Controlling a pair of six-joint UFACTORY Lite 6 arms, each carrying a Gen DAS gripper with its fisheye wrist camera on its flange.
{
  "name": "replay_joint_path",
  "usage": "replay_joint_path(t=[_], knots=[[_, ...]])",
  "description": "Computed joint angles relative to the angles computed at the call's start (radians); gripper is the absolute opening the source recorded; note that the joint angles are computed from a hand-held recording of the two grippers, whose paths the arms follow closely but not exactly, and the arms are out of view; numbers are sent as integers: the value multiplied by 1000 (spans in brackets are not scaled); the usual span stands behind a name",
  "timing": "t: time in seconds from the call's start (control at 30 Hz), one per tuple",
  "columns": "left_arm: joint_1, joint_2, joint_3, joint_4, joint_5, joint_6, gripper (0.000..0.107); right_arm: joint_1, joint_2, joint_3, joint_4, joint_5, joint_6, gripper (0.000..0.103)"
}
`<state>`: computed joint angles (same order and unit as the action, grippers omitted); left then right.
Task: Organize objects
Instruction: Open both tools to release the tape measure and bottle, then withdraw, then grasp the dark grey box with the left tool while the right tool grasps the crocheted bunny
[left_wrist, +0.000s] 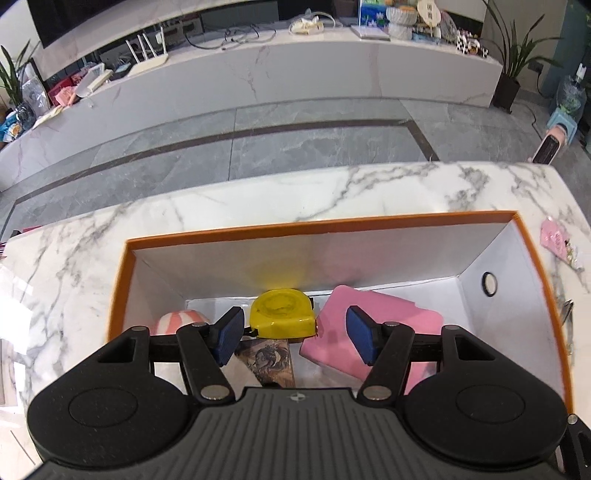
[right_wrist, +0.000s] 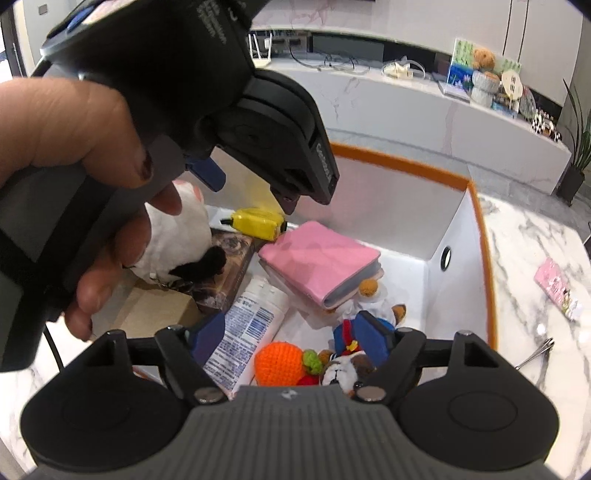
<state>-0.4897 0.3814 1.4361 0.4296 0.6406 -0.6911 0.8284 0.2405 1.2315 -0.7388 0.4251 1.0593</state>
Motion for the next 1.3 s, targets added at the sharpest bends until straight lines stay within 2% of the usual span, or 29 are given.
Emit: replay_joint_path(t=[0.23,0.43,0.57,0.67,0.8,0.87,0.9,0.97,1.13,1.23,1.3], knots=[[-55,-196,-127,72,26,-117,72,56,-134,-64,-45,67,35,84],[-183,-469,-329,238,95,-372,72,88,-313,-181,-53,113,28,87],[-320,-689,-470,326,216,-530,74,130,-470,-280,-71,220,11,91],[-477,-845,-585,387,351,-686,76,156,-602,-361,-73,300,-6,93],[-749,-960,-724,422,529,-934,77,185,-775,-483,-66,396,-20,96],[-873,-992,-796,415,556,-1067,77,203,-868,-557,-68,435,0,96],[-915,-997,-826,410,548,-1123,77,211,-918,-598,-71,444,19,97],[-953,-977,-890,419,472,-1223,78,219,-1028,-678,-50,454,48,97],[-861,-772,-948,520,201,-1379,77,365,-1178,-795,-99,577,263,97],[-829,-679,-957,561,101,-1425,77,364,-1211,-819,-99,545,290,97],[-805,-632,-956,602,70,-1465,77,342,-1199,-827,-118,502,301,97]])
